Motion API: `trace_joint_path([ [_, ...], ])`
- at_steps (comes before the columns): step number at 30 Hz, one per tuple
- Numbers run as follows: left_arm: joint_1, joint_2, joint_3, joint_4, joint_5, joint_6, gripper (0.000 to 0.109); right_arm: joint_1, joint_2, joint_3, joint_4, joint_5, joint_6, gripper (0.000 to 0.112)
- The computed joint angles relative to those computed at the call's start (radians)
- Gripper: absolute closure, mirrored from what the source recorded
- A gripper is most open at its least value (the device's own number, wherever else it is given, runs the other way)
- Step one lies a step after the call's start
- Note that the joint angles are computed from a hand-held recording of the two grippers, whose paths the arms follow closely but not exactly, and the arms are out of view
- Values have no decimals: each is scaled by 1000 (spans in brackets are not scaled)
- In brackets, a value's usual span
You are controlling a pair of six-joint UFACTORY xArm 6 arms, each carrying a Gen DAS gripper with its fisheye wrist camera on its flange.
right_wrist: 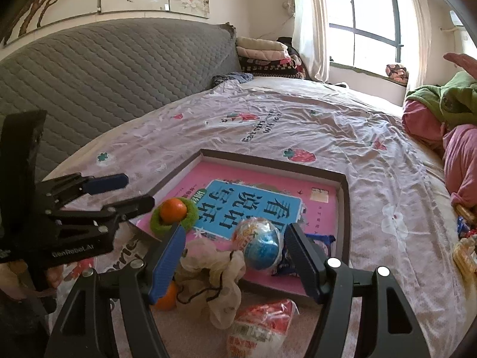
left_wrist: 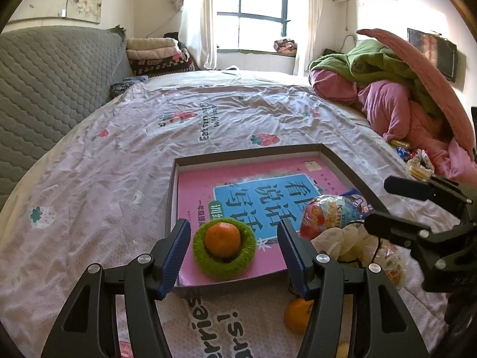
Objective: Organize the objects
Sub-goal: 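Open both grippers and withdraw them from the tray toward the items beside it, then grasp the walnut with the left gripper while the right grasps the white mesh bag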
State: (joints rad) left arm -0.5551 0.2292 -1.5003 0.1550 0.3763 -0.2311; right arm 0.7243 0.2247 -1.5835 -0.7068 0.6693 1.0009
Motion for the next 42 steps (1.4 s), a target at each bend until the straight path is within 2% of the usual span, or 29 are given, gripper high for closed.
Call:
trace_joint_path([
  [13,-10,-77,103,52,-37,-69,47,34,-18,29,-23,12,27,43],
  [31,-23,-162,234,44,-52,-82,46,39,-42,69,-17,16,58,43],
  [42,-36,-198,281,-1,-54,-40,46,44,-50,82,-8,14,56,43],
])
